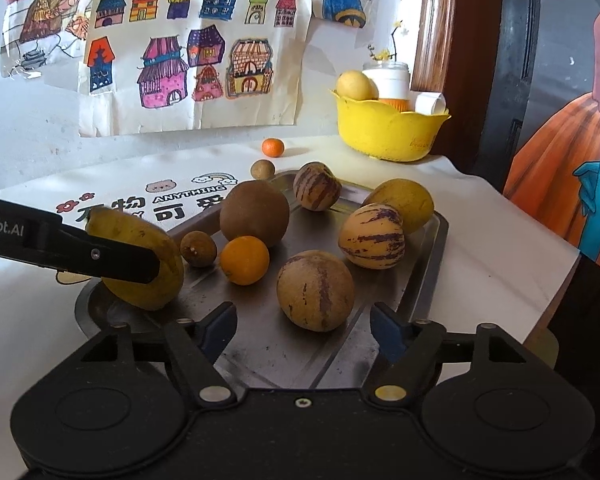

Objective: Organize fruits
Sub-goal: 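Withdraw both tools from the tray and swing them away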

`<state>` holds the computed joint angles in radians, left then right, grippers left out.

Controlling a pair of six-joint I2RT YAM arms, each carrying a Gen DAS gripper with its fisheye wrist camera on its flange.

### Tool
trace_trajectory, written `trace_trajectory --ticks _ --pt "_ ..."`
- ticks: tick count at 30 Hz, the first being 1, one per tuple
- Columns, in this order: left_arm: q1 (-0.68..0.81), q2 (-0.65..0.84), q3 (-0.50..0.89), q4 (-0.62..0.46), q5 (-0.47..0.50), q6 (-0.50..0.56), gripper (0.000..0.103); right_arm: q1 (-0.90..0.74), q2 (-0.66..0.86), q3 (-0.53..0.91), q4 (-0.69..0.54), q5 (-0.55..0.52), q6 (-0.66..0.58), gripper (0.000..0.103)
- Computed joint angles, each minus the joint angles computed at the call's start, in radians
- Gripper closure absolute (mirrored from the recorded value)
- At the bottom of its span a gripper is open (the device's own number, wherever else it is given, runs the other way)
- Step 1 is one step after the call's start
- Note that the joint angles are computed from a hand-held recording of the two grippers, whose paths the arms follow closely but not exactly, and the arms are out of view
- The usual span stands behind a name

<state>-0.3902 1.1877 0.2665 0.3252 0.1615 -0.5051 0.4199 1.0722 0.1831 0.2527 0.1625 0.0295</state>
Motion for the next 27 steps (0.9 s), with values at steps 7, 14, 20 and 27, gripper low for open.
trace_trajectory --ticks 7,14,20,27 --pt "-0.014 -0.083 -0.031 -0.033 -0.019 -0.005 0.038 0.041 -0.16 -0.038 -0.099 0.049 0.03 0.02" --pt "-0.042 -0.239 -0.064 -0.116 -0.093 0.016 0.027 0.143 -0.362 -0.059 -0.262 0.16 0.105 0.012" --pt "-0.084 -0.439 -0.091 -0.244 -0.177 0.034 0.014 0.298 -0.569 -0.068 -0.441 0.319 0.213 0.004" --pt "-0.176 -0.703 -0.114 -0.452 -0.331 0.042 0.001 0.588 -0.729 -0.052 -0.68 0.589 0.462 0.001"
